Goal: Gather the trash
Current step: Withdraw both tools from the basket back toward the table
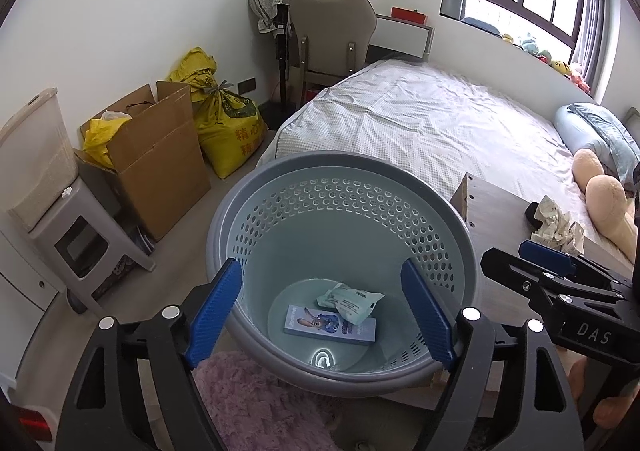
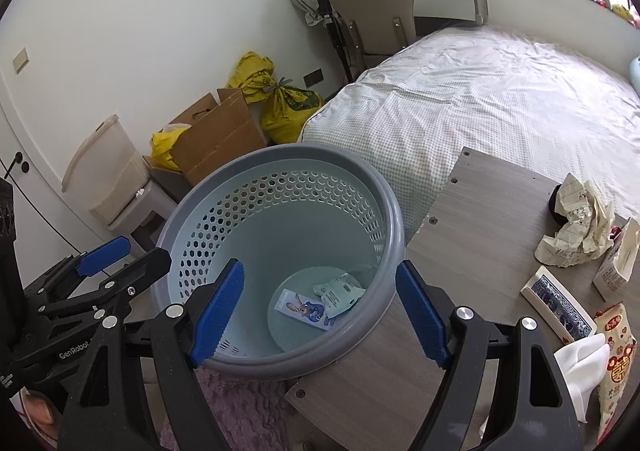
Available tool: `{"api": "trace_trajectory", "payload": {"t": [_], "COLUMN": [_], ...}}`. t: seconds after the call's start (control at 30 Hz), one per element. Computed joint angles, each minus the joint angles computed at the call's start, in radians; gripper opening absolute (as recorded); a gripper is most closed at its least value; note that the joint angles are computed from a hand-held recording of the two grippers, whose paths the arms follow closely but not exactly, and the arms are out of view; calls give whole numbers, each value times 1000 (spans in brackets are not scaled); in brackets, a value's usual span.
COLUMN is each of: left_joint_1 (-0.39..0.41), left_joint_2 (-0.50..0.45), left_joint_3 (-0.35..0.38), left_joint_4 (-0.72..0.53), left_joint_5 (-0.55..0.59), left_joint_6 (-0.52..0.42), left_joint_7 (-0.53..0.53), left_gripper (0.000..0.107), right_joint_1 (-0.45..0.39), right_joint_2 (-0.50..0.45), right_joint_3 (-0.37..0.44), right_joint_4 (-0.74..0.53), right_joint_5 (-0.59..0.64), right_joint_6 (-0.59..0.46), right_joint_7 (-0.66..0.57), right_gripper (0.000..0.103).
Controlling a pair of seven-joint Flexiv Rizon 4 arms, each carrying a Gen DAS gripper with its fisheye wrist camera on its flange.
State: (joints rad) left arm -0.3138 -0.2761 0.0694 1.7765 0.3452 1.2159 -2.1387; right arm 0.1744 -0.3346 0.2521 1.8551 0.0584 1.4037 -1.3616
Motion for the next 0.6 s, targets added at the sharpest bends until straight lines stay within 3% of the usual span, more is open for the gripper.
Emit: {"api": "trace_trajectory", "payload": {"t": [0.6], "left_joint_1": [-46], "left_joint_2": [34], "left_joint_3": [-43], "left_joint_4": [18], "left_joint_5": [32], "left_joint_6": [-10], "left_joint_7": [-17], "left_gripper": [80], "right_joint_1": [-8], "right_joint_2": [156], "right_joint_3": [-61], "right_joint_4": [210], "right_joint_5": [-28], "right_joint_6": [101], "right_joint_7": [98], "right_gripper": [77]}}
